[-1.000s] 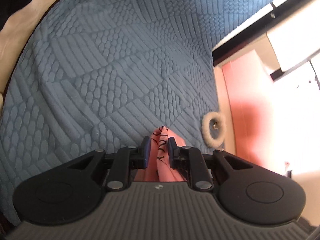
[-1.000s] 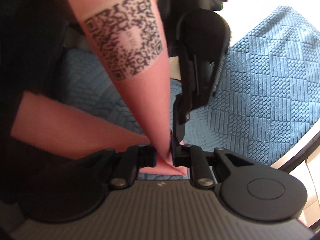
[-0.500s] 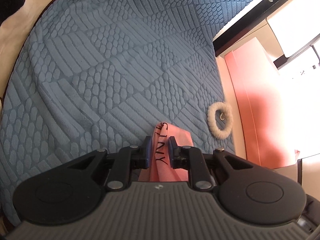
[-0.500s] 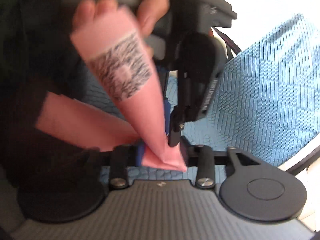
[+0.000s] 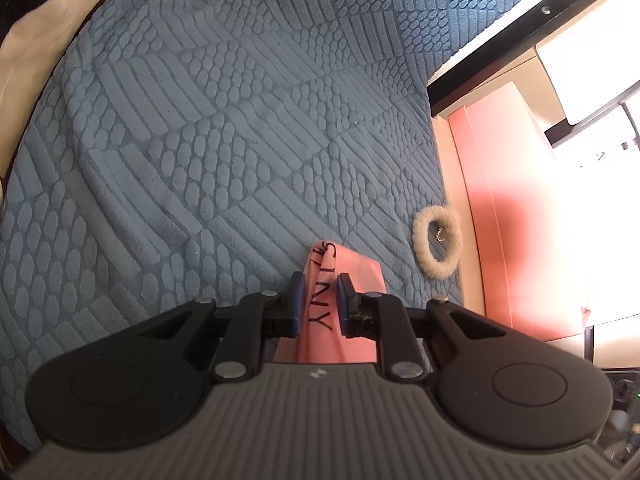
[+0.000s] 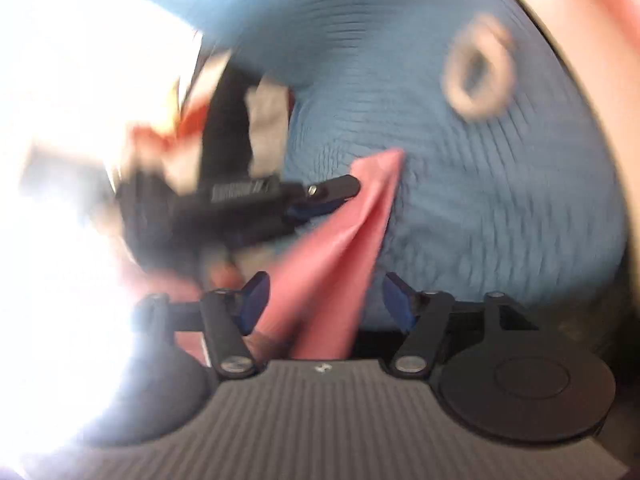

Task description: Organize objects

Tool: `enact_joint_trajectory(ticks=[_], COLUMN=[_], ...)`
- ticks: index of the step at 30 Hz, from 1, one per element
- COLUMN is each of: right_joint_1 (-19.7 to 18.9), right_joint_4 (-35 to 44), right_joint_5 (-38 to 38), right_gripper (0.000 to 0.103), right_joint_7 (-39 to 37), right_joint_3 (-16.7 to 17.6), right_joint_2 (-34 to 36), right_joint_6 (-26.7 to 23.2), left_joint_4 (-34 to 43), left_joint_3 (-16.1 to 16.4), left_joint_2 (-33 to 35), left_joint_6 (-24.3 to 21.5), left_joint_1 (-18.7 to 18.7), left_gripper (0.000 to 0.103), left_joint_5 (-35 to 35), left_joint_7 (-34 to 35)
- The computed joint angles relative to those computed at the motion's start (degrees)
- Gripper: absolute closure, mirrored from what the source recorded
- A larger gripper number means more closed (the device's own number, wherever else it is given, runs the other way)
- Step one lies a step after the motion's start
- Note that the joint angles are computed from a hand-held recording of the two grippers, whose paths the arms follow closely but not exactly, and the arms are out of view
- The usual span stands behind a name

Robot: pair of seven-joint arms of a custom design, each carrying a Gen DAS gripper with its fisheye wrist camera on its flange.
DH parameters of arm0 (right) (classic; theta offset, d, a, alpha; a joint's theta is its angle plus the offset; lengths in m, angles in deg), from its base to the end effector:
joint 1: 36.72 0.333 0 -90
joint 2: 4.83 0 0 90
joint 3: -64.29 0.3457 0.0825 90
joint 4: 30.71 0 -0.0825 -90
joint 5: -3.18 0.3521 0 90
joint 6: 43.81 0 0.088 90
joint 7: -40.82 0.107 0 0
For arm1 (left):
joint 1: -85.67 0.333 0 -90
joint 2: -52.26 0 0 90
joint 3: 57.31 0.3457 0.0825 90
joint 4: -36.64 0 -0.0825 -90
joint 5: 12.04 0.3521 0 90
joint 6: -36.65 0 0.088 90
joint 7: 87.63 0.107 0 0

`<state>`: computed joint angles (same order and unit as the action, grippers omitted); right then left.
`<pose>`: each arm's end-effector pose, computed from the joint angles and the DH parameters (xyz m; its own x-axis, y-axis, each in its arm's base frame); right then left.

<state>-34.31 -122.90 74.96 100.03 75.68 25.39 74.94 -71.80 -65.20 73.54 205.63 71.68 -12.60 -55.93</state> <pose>0.6614 0.1876 0.3991 0.0786 -0.4066 -0.9102 -0.9944 0.0328 -0.1005 0.6182 -0.2353 0.4384 0.4368 -0.6963 0.5696 -0.6901 -0.6655 -0.2844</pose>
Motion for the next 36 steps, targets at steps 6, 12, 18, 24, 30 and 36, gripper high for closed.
enact_joint_trajectory(ticks=[6,12,18,24,30,36], right_joint_1=[0.9,1.7,3.2,5.4,5.4,5.1], right_joint_4=[-2.6,-2.3,-0.1,-0.2,-2.0,-1.5], right_joint_5=[3.6,8.4,6.9,0.4,-0.2,1.9], right_gripper=[0.029,0.03,0.058,0.082,0.088,0.089], right_joint_7=[5.5,7.7,8.6,8.0,3.4,0.2], right_joint_3=[0.5,2.3,3.8,2.8,2.8,2.7], right_joint_2=[1.0,5.5,8.1,4.8,1.1,0.4], right_joint_6=[-0.1,0.5,-0.2,3.2,5.7,6.4], left_joint_4=[0.1,-0.4,-1.4,-1.9,-2.0,-3.5], left_joint_3=[-0.7,-1.8,-4.8,-8.2,-13.1,-32.7], left_joint_2=[0.3,0.3,0.4,0.6,1.0,5.1], left_joint_6=[0.4,1.3,3.0,4.7,8.2,17.0], left_joint_1=[0.7,1.8,4.4,7.1,10.2,25.2], left_gripper=[0.081,0.081,0.082,0.081,0.038,0.03], left_joint_5=[-1.0,-3.0,-7.2,-12.1,-16.0,-21.2], left_joint_7=[0.7,2.0,4.8,8.6,14.4,22.1])
